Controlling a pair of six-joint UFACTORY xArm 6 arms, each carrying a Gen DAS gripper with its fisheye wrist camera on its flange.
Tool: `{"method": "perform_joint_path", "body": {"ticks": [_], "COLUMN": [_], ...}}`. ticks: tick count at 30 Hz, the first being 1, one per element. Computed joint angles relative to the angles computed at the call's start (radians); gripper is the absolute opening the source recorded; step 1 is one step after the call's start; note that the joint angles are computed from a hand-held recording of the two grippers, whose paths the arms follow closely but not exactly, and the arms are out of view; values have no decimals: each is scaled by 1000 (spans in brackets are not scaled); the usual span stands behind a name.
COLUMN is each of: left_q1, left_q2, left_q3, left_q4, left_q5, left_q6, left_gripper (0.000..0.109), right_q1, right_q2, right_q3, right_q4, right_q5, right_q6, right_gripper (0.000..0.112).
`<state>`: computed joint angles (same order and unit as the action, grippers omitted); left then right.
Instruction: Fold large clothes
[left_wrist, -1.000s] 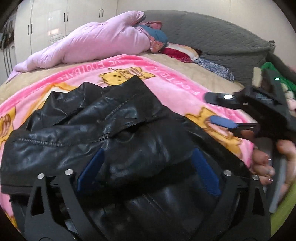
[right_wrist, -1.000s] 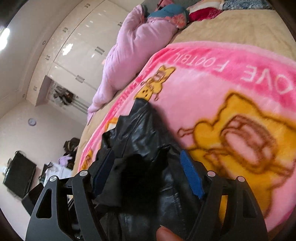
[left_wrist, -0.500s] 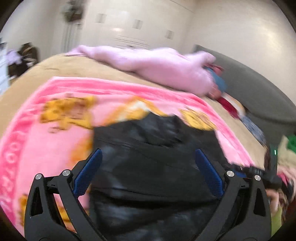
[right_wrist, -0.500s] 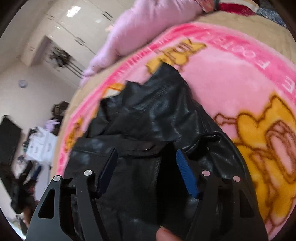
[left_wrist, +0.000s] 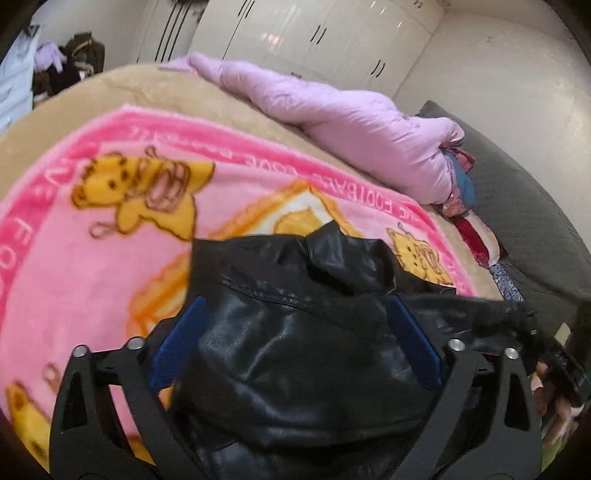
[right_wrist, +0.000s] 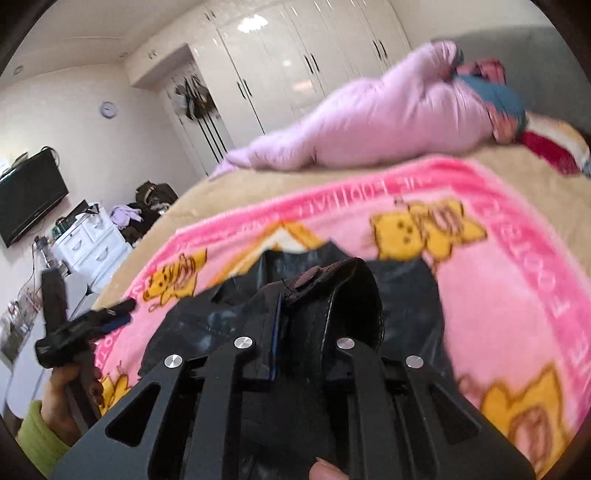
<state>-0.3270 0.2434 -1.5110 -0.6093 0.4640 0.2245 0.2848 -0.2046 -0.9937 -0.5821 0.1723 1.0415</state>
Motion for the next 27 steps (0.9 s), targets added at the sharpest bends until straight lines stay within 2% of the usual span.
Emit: {"method": "perform_joint_path", "body": {"ticks": [2, 5, 9, 16, 21, 23, 24, 27], "left_q1": [-8, -18, -31, -39, -39, -40, -40, -42], "left_q2": [37, 76, 115, 150, 155, 156, 154, 148], "left_q3": [-33, -64, -73, -73, -63, -61, -57, -50], "left_q4": [44, 93, 193, 260, 247, 245, 245, 224], "left_q5": [20, 66, 100, 103, 87, 80, 76, 68], "left_q6": [-32, -60, -116, -141, -123, -117, -115, -92], "left_gripper": [77, 68, 67, 67, 68, 68, 68, 71], "right_q1": [-30, -54, -68, -53, -55, -55, -59, -73], "right_q2": [0, -3, 3, 34, 40, 31, 22, -12], "right_q3": [26, 77, 95, 81, 78, 97, 103, 107], "right_q4": [-69, 47, 92, 158, 154, 219, 202, -3], "right_q5": [-51, -79, -81, -27, 50, 41, 46, 70], "right_q6": [59, -15, -42, -63, -14, -47, -16, 146], "right_gripper": [12, 12, 12, 12, 25, 29, 34, 42]}}
